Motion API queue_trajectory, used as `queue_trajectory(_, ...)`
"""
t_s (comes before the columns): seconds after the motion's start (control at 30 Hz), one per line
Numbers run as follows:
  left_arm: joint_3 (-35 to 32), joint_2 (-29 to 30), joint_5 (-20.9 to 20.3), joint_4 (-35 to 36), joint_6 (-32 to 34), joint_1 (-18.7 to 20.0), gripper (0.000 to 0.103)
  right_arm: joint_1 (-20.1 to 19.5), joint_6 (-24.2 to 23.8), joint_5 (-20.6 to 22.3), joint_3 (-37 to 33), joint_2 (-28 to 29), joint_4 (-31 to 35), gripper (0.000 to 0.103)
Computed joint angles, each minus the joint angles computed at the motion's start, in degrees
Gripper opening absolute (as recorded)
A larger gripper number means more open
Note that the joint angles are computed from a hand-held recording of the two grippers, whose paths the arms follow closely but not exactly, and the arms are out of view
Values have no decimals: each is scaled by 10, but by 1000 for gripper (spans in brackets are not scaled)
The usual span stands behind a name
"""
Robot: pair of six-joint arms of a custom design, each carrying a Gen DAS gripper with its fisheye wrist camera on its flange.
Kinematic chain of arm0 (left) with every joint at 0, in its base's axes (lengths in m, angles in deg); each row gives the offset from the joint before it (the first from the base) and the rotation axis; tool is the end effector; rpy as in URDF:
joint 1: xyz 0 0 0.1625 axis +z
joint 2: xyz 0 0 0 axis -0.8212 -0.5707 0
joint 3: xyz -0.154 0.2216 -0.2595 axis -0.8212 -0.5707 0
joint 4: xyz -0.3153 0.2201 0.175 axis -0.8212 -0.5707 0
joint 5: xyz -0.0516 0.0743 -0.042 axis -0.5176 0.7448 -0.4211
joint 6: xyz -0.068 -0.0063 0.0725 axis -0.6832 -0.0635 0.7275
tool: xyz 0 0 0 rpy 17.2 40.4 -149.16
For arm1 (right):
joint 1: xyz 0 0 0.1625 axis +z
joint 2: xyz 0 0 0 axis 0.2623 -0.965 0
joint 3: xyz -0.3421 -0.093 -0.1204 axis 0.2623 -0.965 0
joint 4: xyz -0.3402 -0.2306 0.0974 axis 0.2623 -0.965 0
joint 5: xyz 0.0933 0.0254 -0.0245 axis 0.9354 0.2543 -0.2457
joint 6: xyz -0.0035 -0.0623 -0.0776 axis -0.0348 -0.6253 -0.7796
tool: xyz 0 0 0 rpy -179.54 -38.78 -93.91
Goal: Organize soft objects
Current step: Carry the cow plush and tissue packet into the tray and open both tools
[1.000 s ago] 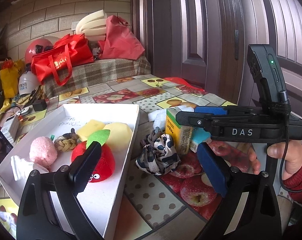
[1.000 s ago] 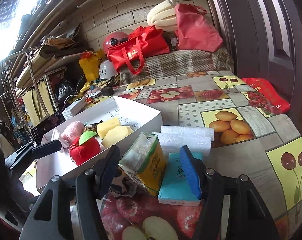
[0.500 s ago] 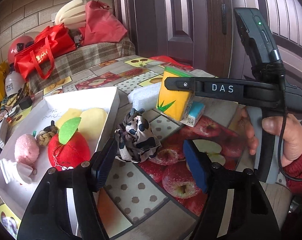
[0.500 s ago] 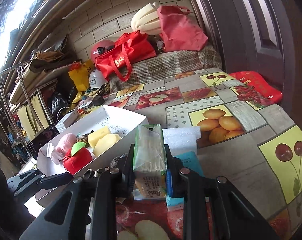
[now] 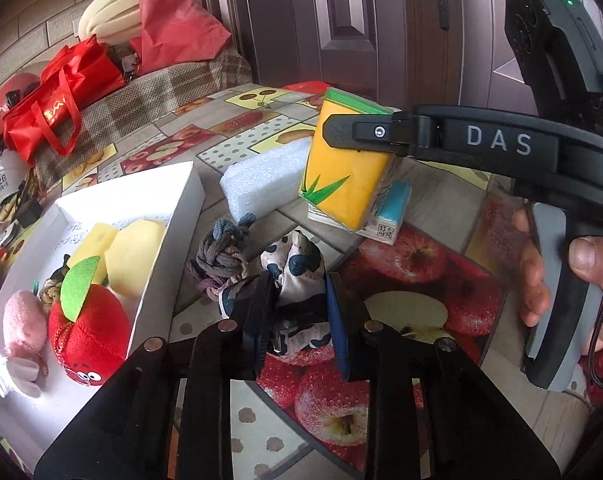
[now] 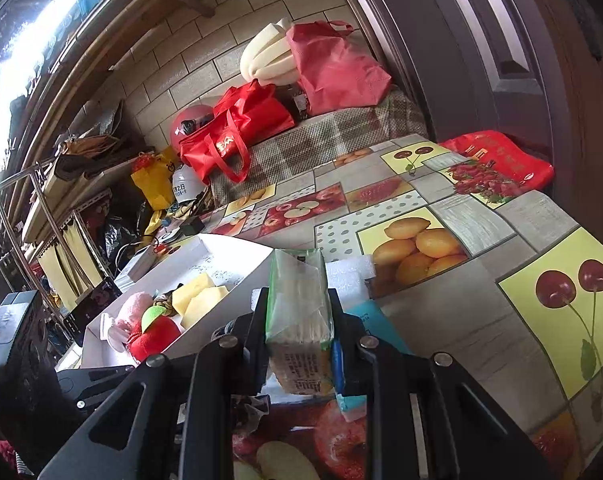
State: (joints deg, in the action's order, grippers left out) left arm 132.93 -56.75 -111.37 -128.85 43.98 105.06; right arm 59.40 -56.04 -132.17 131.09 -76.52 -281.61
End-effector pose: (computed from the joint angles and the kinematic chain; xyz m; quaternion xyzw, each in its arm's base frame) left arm -0.3404 -0.6922 -0.0908 0.4488 0.8210 -0.2633 0.2352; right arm -0.0220 -0.6557 0.2593 0.1763 -0.8394 0.4982 0.1274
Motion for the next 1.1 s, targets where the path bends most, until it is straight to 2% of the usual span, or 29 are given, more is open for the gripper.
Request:
queue_trajectory(0.2,63,-30,-46,-100,20,-2,24,0,-4,5,6,0,-21,24)
queue_trajectory(0.37,114,-52,-95,-213,28,3,24,3,-31,14,29,1,-90,24)
queue_trajectory(0.43,123,-56,-106,-238,29,5,24,4,-45,18,39,1,-112,24)
queue_trajectory(0.6,126,-62,-119,-256,14,11,24,7,-62,21,61,-1,-150,24)
queue_trajectory(0.77,135,-68,-121,-279,29,15,24,11,-74,17,69,2,-168,24)
queue_trajectory(1.1,161,-90,-94,-328,56,30,24,24,-94,12,79,8,-173,24)
